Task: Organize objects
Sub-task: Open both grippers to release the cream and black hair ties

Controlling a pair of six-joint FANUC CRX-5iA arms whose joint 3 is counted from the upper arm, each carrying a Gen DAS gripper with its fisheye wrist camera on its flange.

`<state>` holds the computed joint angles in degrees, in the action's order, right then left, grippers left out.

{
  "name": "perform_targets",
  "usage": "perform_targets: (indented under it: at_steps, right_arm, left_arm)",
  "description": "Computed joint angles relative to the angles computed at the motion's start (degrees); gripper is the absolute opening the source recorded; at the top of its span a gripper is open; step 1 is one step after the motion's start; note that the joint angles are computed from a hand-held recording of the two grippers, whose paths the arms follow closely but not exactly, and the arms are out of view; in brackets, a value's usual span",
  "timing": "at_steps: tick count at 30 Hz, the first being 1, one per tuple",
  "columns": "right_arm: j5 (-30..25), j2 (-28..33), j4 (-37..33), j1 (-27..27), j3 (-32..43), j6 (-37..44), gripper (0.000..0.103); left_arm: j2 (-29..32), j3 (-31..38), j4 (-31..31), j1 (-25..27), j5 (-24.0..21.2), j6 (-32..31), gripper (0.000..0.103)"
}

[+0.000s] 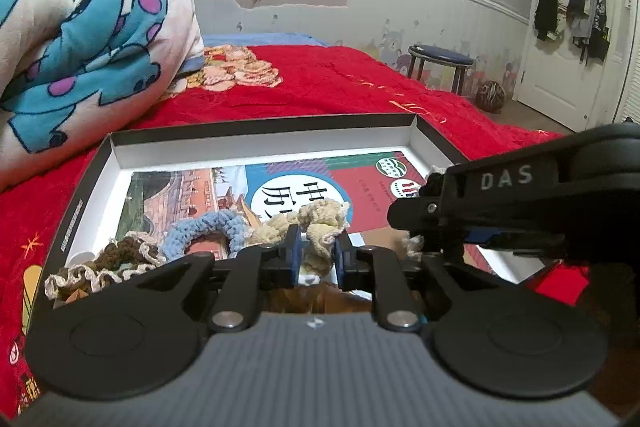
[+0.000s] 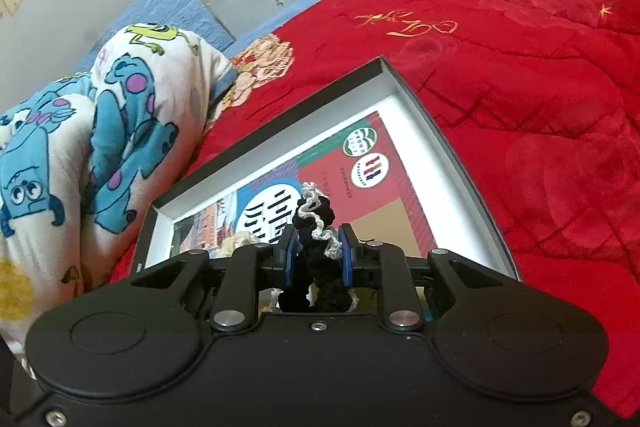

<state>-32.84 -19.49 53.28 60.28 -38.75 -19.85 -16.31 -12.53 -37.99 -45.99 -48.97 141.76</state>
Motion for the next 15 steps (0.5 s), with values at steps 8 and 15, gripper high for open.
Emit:
perform_targets:
  at_steps: [8, 15]
  right_arm:
    - [2.48, -2.53, -1.61, -1.87, -1.24, 1.54, 0.022]
    - [2.04, -1.32, -2.38, -0.98, -0.12, 3.82, 0.022]
  left_arm:
    - [-1.00, -1.10, 5.19, 3.00, 2.06, -3.62, 0.037]
    - [-2.62, -2.68, 8.83, 5.54, 4.46, -4.90, 0.044]
